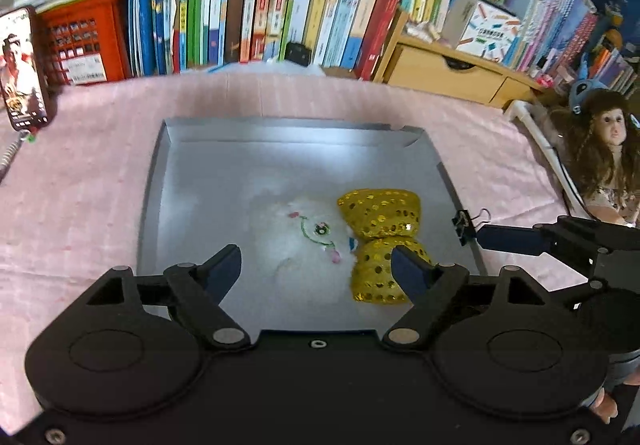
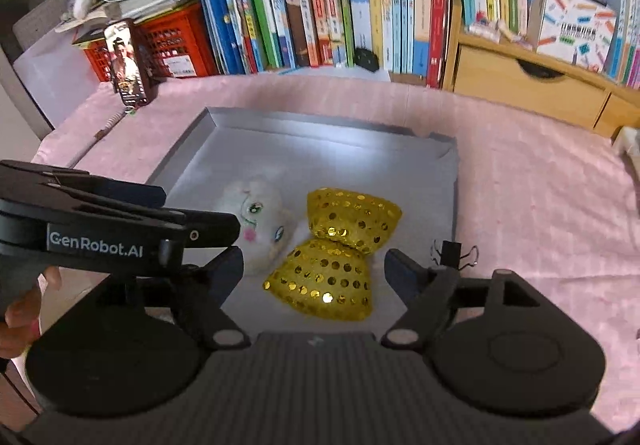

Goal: Organize soft objects
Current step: 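Lower the bow into the tray and open the right tool while the left tool releases the plush, then withdraw both tools from the tray toward the remaining soft items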

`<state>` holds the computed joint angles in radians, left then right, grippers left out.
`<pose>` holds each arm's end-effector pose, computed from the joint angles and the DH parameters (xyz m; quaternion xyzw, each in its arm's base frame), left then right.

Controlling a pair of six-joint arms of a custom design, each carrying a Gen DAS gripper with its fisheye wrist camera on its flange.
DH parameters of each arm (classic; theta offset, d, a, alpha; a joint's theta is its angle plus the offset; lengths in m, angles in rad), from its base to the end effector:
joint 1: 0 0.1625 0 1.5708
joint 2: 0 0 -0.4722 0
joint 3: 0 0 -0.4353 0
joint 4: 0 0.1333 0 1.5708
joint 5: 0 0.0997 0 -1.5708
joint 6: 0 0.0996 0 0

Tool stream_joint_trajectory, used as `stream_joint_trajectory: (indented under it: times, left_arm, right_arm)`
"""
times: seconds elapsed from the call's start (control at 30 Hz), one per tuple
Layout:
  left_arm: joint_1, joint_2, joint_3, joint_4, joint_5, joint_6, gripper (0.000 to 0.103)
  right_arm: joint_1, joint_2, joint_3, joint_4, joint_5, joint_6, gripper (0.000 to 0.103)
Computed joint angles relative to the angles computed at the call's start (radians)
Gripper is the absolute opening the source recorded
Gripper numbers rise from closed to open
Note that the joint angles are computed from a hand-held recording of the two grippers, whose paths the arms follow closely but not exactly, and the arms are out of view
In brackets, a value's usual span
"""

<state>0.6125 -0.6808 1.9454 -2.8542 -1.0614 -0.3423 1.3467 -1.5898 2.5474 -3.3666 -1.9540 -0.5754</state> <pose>-0.3859 -0.4934 -0.0404 0.2911 0.9229 -0.1598 0.1950 0.0099 -0.3888 0.2910 0.0804 -0.8965 0.3003 0.3157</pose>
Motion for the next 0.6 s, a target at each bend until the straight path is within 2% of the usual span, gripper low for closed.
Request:
stream_joint_trajectory:
  times: [0.4, 0.6]
  left_arm:
    - [-0.096, -0.095, 0.159, -0.138, 0.038, 0.032, 0.084]
    - [-0.146, -0.127, 0.243, -0.224, 0.069, 0.043, 0.085]
  right_arm:
    - [0.025, -0.088, 0.115, -0.111, 0.046, -0.083, 0.088]
    - [0.029, -0.11, 0.183, -0.203, 0.076, -0.129, 0.088]
